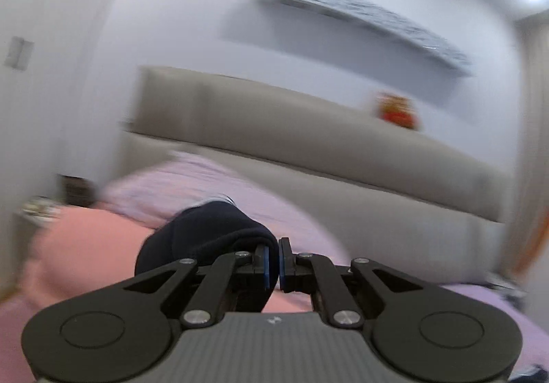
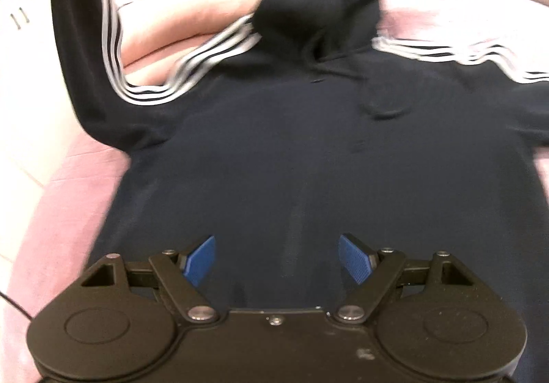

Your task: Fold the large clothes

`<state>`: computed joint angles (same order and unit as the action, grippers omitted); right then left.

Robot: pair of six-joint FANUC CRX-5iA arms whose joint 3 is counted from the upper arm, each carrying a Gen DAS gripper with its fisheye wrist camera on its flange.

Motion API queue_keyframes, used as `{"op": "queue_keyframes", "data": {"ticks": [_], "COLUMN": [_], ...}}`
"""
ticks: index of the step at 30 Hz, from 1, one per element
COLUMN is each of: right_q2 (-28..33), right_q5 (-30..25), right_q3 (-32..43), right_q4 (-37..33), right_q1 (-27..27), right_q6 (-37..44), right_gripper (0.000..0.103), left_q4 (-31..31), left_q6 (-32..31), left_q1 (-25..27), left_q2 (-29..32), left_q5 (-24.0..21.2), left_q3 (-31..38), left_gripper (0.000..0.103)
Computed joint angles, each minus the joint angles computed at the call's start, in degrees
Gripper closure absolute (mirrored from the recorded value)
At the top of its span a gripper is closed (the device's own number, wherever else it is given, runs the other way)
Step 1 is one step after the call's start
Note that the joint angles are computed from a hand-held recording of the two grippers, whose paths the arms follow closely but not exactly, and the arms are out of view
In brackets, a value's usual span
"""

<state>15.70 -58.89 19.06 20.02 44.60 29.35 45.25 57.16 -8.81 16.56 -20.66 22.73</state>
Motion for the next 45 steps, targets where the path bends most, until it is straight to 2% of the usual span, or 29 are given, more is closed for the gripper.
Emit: {"op": "queue_keyframes", "data": {"ticks": [1, 3, 5, 6, 7, 8, 9, 12, 13, 17, 20, 21, 23, 24, 25, 27, 29, 31, 32, 33, 34, 35, 37, 39, 41, 42, 43, 45], "right_q2": [-0.9, -3.2, -4.9, -5.7, -6.4, -7.0, -7.9, -10.0, -10.1, -8.0, -4.6, -2.8, 1.1, 3.6, 5.6, 10.9, 15.6, 20.0, 21.0, 21.3, 21.2, 20.2, 17.1, 14.5, 12.0, 12.5, 14.7, 20.2], "right_q5": [-0.4, -0.4, -1.0, -1.5, -2.0, -2.2, -2.0, 0.8, 1.6, 4.9, 8.3, 8.4, 7.8, 7.0, 6.1, 3.4, -1.3, -7.7, -9.1, -9.0, -8.3, -6.5, -2.1, 1.8, 4.4, 2.4, -2.5, -12.1], "right_q3": [-1.0, -4.0, -6.4, -7.6, -8.9, -9.9, -11.2, -14.4, -14.8, -12.8, -10.6, -9.4, -5.0, -1.6, 1.1, 8.5, 16.4, 24.5, 26.5, 26.9, 26.2, 24.0, 19.7, 15.9, 13.0, 14.8, 19.0, 27.6], "right_q4": [0.1, 0.7, 1.2, 1.5, 1.7, 1.6, 1.1, 0.1, 0.6, 3.6, 9.9, 12.8, 14.8, 14.0, 13.5, 11.4, 7.3, 2.3, 0.5, -0.5, 0.0, 1.9, 2.1, 6.1, 7.9, 6.1, 4.0, 1.2], "right_q1": [-0.4, -1.4, -2.3, -2.9, -3.6, -4.2, -4.8, -6.8, -7.1, -8.9, -10.9, -11.6, -13.2, -14.2, -15.0, -16.7, -18.1, -19.2, -19.7, -19.9, -19.8, -19.4, -19.1, -18.4, -18.1, -18.4, -18.8, -19.4], "right_q6": [-0.2, -1.7, -3.2, -4.2, -5.5, -6.6, -7.9, -10.8, -11.6, -11.0, -11.0, -11.0, -7.7, -4.2, -1.7, 3.6, 8.2, 11.8, 12.6, 12.6, 12.1, 10.8, 7.5, 1.6, -1.8, -0.7, 1.1, 5.6], "right_gripper": [0.008, 0.008, 0.008, 0.008, 0.008, 0.008, 0.008, 0.008, 0.008, 0.007, 0.005, 0.005, 0.005, 0.005, 0.005, 0.005, 0.005, 0.005, 0.005, 0.004, 0.014, 0.047, 0.089, 0.089, 0.089, 0.089, 0.086, 0.063], "left_q4": [5.1, 8.0, 6.8, 4.4, -0.6, -3.9, -6.3, -6.1, -6.2, -14.8, -22.3, -27.0, -33.3, -35.8, -36.5, -36.0, -38.6, -34.2, -31.6, -31.0, -30.5, -29.5, -31.5, -30.6, -31.3, -32.2, -32.9, -34.1], "left_q6": [-5.0, -7.9, -7.3, -5.3, -1.3, 1.3, 3.3, 5.7, 6.7, 13.4, 14.6, 15.9, 16.9, 17.2, 16.2, 13.5, 12.9, 10.1, 8.7, 9.0, 8.9, 8.4, 14.1, 22.5, 31.2, 34.0, 35.8, 39.0], "left_q1": [-2.2, -5.1, -6.4, -6.9, -7.0, -7.1, -7.0, -4.8, -3.8, 0.2, 3.2, 3.0, 2.9, 2.9, 3.0, 3.2, 3.0, 3.9, 4.5, 4.3, 4.2, 4.3, 4.2, 5.1, 6.0, 6.2, 6.3, 6.3], "left_q2": [0.3, 1.9, 5.6, 7.1, 9.7, 11.4, 13.2, 14.9, 14.6, 11.2, 11.5, 12.2, 11.8, 12.6, 13.1, 13.0, 11.0, 9.0, 7.2, 6.5, 5.9, 5.3, 4.7, 4.7, 5.9, 6.8, 8.1, 10.1], "left_q5": [-0.3, -3.2, -12.5, -16.2, -22.3, -27.1, -31.6, -40.1, -41.4, -41.9, -45.8, -46.4, -43.4, -43.5, -42.7, -38.3, -32.9, -27.7, -23.3, -20.4, -19.3, -18.3, -19.8, -22.8, -28.8, -32.4, -36.1, -41.4], "left_q3": [-1.2, -0.7, 3.4, 5.2, 9.3, 12.0, 14.3, 14.3, 13.4, 10.8, 13.3, 15.7, 15.9, 17.2, 17.1, 14.8, 10.3, 4.5, 0.3, -1.5, -2.3, -3.5, -2.8, -1.4, 2.2, 4.4, 6.9, 10.3], "left_gripper": [0.097, 0.097, 0.09, 0.073, 0.046, 0.035, 0.029, 0.03, 0.029, 0.027, 0.027, 0.027, 0.028, 0.03, 0.031, 0.031, 0.033, 0.049, 0.053, 0.063, 0.077, 0.08, 0.084, 0.085, 0.085, 0.085, 0.084, 0.08]}}
